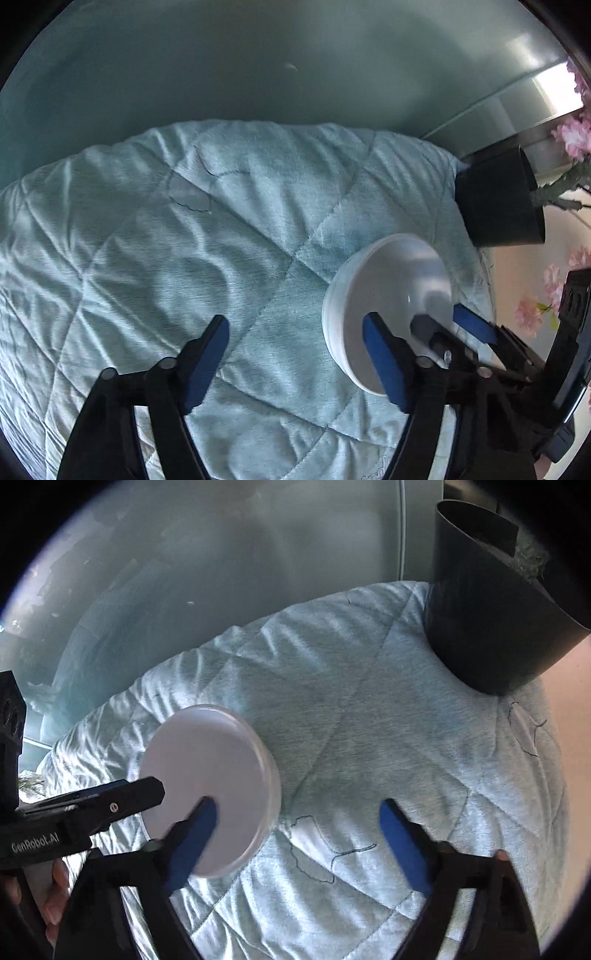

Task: Organize plates and bowls
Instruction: 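Lift the small white bowl and carry it over the nested bowls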

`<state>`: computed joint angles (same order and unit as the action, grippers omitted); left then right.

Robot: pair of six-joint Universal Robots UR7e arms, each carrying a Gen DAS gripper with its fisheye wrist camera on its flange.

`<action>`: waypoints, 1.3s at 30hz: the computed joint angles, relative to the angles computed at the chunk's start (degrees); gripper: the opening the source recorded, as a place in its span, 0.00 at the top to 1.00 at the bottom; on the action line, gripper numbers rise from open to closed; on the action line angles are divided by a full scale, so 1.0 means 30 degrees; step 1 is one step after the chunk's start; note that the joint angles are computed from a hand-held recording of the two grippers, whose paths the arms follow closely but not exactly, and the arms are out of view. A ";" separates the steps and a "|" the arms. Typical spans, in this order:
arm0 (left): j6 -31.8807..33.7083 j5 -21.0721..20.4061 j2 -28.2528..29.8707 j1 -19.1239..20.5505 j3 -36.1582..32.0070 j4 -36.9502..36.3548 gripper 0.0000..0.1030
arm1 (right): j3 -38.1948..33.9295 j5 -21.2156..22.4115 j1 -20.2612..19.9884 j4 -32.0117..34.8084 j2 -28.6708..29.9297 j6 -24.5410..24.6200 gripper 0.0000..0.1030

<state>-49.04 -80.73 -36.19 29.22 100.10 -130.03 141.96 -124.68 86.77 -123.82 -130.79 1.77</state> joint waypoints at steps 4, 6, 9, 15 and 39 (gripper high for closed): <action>-0.0092 -0.0029 0.0551 -0.0013 -0.0397 0.0459 0.54 | -0.0233 0.0700 -0.0901 0.0455 -0.0237 0.0999 0.42; -0.0248 -0.0353 0.0659 0.0142 -0.0373 0.0036 0.57 | -0.0272 0.0839 -0.1146 0.0571 -0.0182 0.1118 0.53; -0.0027 -0.0438 0.0835 0.0095 -0.0459 -0.0202 0.63 | -0.0158 0.1201 -0.1387 0.0359 0.0064 0.1125 0.69; 0.0771 -0.0744 0.0881 -0.0037 -0.0229 -0.1031 0.81 | 0.0334 0.0909 -0.0521 -0.0998 0.0672 0.2391 0.93; -0.1637 0.0713 -0.6723 -0.4704 0.2004 0.4713 0.95 | -0.3814 -0.2705 1.4596 1.1574 0.3261 1.7778 0.93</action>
<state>-53.96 -78.59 -56.36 15.11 106.11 -115.89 130.52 -132.79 130.56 -89.10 -121.00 55.10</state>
